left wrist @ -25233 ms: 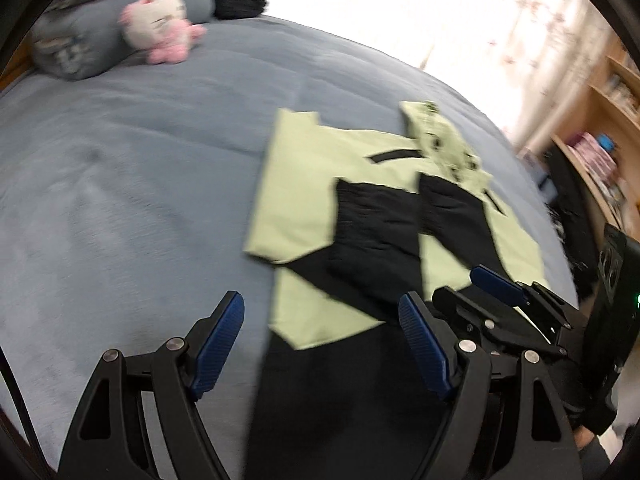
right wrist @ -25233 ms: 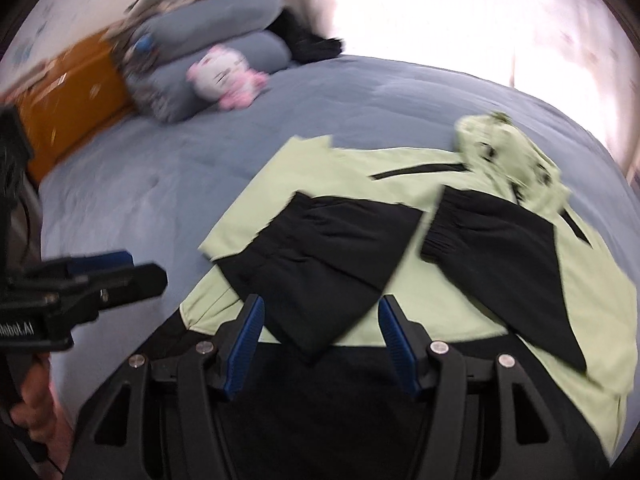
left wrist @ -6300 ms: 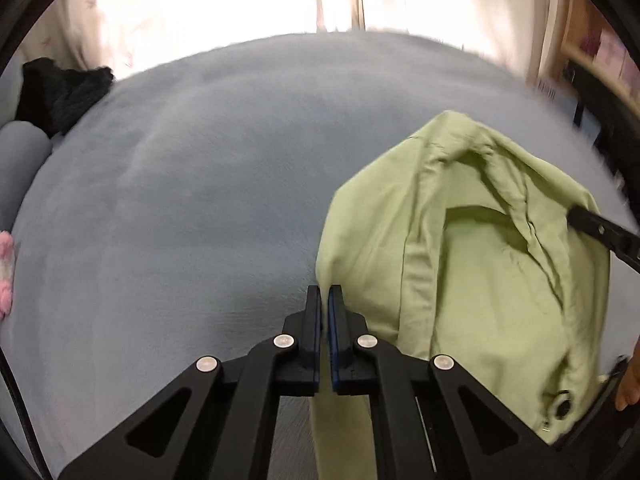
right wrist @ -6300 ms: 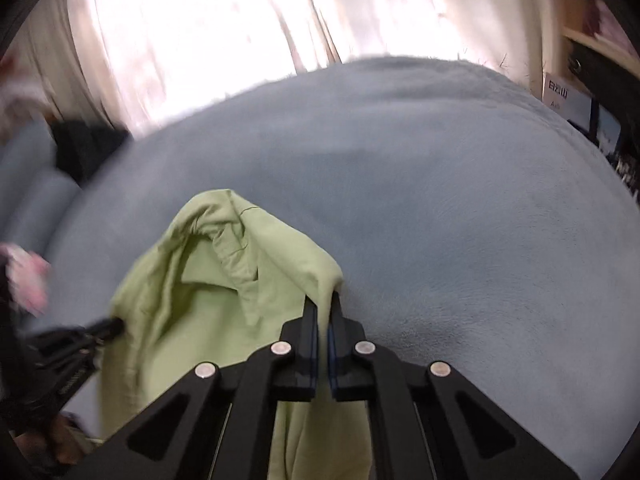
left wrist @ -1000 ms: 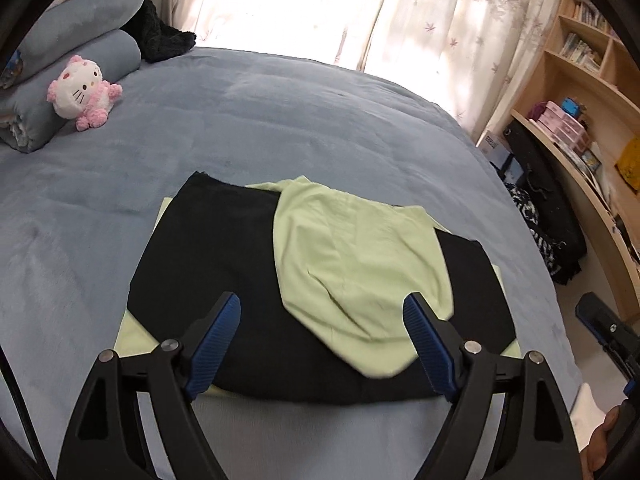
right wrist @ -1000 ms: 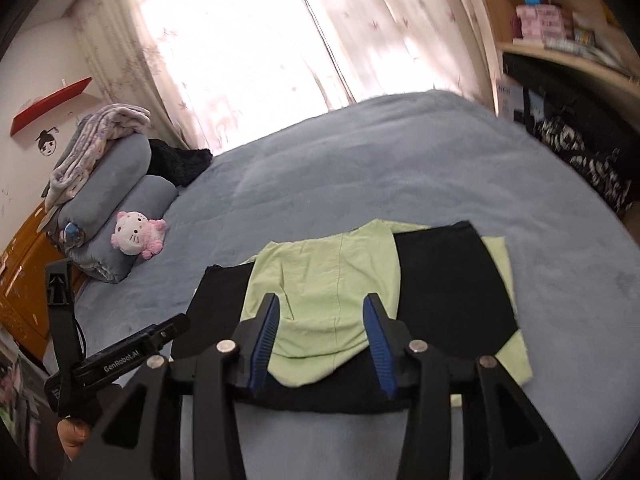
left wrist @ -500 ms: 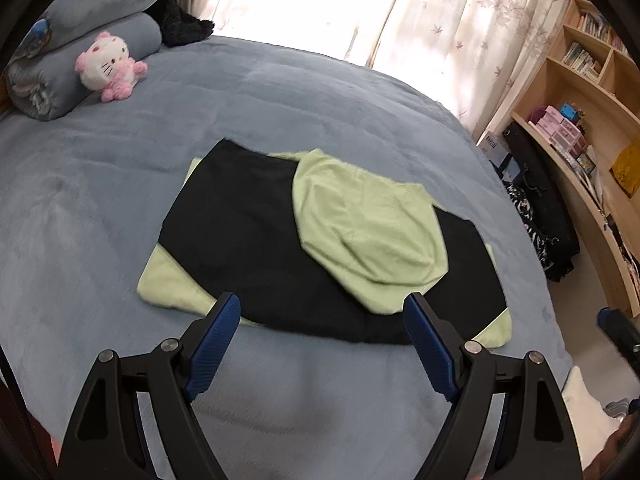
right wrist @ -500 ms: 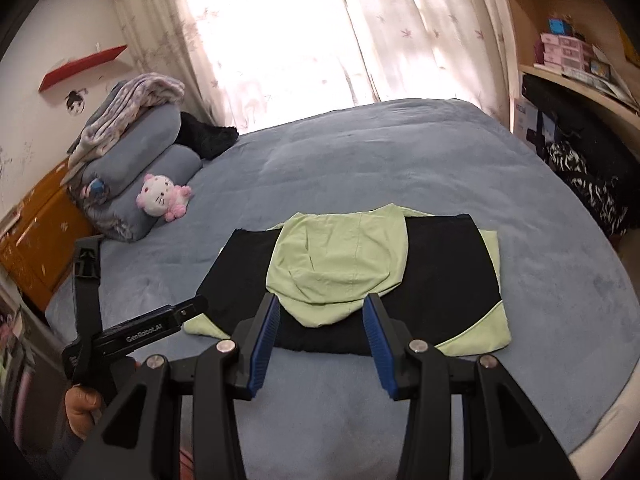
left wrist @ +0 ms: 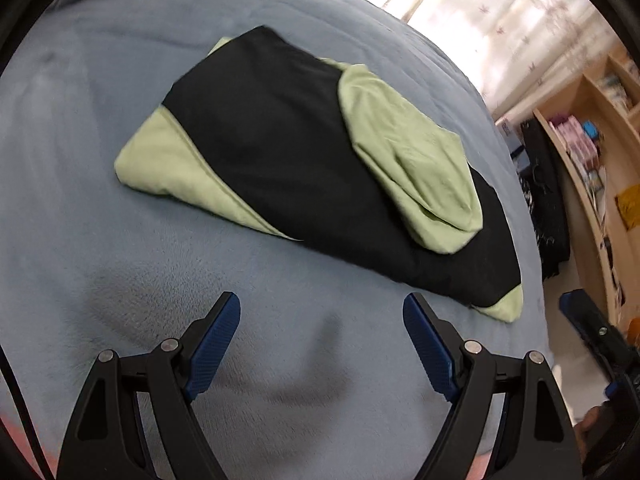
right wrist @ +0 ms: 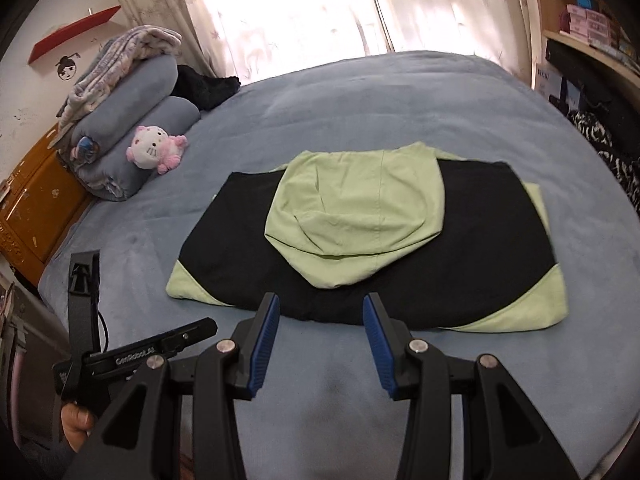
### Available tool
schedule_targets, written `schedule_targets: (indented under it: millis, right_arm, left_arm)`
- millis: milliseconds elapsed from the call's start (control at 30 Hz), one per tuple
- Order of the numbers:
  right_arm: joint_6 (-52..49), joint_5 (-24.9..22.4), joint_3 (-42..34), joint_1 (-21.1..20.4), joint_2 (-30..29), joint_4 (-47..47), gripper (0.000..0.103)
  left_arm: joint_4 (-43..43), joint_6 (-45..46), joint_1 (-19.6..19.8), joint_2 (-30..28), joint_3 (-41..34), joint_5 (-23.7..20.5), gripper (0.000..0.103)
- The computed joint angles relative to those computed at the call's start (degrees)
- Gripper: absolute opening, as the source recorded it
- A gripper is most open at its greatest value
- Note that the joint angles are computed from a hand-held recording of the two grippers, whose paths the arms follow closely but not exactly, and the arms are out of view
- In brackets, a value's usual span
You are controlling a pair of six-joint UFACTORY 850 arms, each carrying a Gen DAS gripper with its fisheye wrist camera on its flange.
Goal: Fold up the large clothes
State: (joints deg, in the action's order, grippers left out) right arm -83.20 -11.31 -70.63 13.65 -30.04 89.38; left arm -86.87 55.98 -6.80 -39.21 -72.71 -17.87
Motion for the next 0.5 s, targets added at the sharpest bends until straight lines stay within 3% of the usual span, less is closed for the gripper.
schedule_targets:
  millis: [100, 200, 333, 500]
  right_arm:
    - [-9.4, 1.2, -1.5, 0.8, -2.2, 8.9, 0.043]
    - [-22.1, 2.4, -2.9, 1.7, -3.9, 21.0, 0.033]
    - [-30.7, 2.9, -5.2, 2.4, -6.1, 29.0, 0.02]
    - [-39.0, 4.2, -8.4, 3.4, -9.2, 36.2, 0.017]
  left_arm:
    - [-8.3, 6.1, 0.9, -2.1, -0.4, -1.0, 0.082]
    - [-14.3, 9.4, 1.8, -4.2, -1.5, -2.9, 0.082]
    - [-22.3, 15.8, 2.1, -6.3, -3.2, -3.5, 0.082]
    - [-29.1, 21.7, 2.1, -9.3, -6.8, -2.0, 0.082]
